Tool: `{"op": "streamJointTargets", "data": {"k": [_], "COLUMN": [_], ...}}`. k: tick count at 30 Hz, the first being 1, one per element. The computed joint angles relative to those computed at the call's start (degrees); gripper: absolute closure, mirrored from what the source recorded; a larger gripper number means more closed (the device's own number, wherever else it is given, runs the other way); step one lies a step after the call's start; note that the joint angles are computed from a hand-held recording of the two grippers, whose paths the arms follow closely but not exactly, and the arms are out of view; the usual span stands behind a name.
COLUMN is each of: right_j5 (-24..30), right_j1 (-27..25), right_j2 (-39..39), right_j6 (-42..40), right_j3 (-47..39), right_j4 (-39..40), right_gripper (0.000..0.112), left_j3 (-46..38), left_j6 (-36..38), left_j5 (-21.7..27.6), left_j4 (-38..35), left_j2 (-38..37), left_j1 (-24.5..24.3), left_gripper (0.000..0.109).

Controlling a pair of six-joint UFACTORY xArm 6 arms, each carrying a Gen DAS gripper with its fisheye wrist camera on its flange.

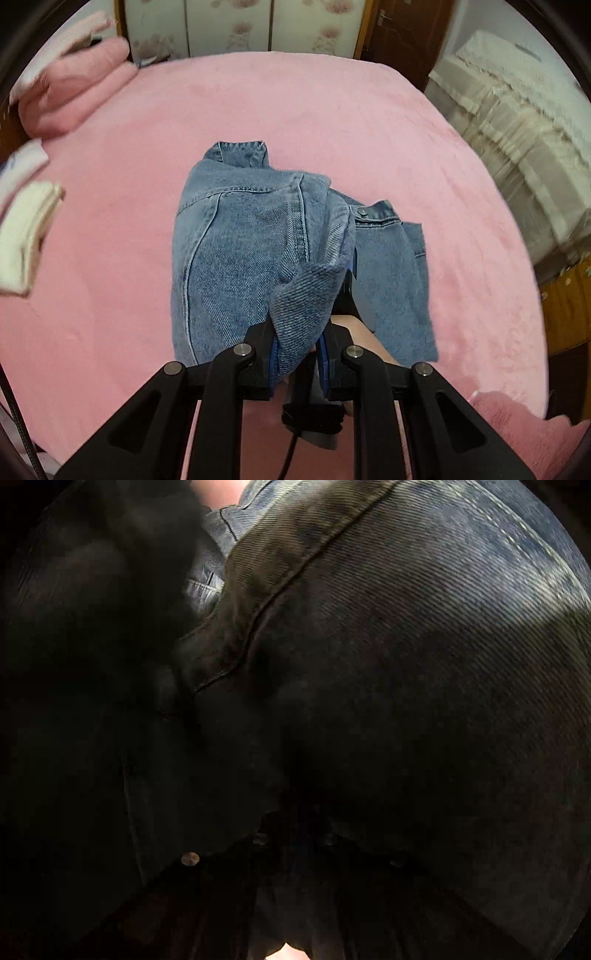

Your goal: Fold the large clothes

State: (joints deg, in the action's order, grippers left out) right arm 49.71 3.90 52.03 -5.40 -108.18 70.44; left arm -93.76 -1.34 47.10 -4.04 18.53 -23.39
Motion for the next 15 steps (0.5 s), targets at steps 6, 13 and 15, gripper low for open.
{"op": "streamJointTargets", "data": {"k": [6,13,15], "right_j5": [6.37,-3.93,-4.45], "right_j1": [-3.04,-9.62,-11.61], "right_j2": [1.81,-6.59,-9.44], "right_j6": [4.45,0.05,-2.29], "right_j3": [-3.75,1.89,5.14], "right_j4": [-0.93,-8.42,-10.08], "right_gripper": [0.112,0.112,0.112], "left_j3": [-3.18,-2.4,-0.94], "left_j6": [2.1,6.55,8.55], "left_j5": [1.36,-1.1,-2.56], "left_j4": [0.64,-4.45,-6.47], "left_j2": [1.06,-0.09,-0.04], "left_j1": [-1.34,-4.48,-5.69], "left_gripper": [0.094,0.094,0.093]}}
